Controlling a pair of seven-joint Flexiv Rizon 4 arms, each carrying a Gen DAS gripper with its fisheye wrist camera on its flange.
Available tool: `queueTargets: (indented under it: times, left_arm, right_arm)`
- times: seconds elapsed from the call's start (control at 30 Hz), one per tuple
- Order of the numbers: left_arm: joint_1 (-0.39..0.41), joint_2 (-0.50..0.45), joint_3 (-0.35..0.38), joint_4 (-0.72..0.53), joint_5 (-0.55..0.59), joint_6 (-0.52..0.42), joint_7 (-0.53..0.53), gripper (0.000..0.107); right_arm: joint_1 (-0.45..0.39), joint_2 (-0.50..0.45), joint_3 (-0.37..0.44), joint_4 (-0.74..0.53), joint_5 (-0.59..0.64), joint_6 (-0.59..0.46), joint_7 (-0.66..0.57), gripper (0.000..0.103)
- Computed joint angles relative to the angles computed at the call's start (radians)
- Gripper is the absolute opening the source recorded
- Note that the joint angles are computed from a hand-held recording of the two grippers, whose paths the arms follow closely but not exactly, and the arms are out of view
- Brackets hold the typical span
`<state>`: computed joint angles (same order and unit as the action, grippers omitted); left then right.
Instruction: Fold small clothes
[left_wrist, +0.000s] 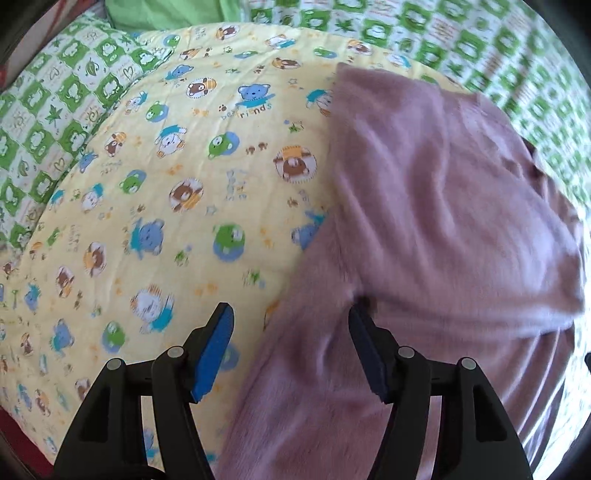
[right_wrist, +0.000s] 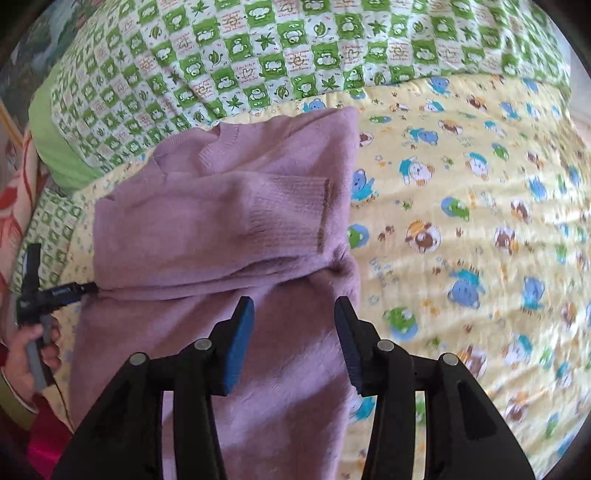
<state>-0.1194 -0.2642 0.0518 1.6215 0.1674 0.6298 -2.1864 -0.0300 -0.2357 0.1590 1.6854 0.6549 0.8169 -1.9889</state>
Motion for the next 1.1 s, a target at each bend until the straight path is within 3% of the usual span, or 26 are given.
queueTargets:
  times: [0.27,0.5,0.7,0.97,1.1]
  left_arm:
    - [-0.010,0.201,-0.024,0.251,-0.076,0.043,0.057,0.067]
    - [-0.010,0.379,-0.043,0.476,-0.171,0.077,0.043,0.067]
    - [-0.025,0.559,-0.043,0.658,-0.246,0.084,0.063,0.073]
    - [-0.052,0.654,-0.073,0.763,-0.301,0.073,0.056,0.081]
    - [-0.066,0.678,-0.093,0.782,-0.301,0.069,0.047,0.083]
  right_arm:
    - [-0.017,0.091,-0.024,0.104,0.040,-0.068,0.017,0.049]
    - [-0.026,0.175,-0.072,0.205,0.058,-0.136,0.018,0.049]
    - [-0.042,0.246,-0.120,0.272,0.118,-0.233,0.010,0.049]
    - [-0.034,0.311,-0.158,0.355,0.153,-0.386,-0.022,0.049]
    - [-0.035,0.338,-0.182,0.390,0.234,-0.437,-0.024,0.049]
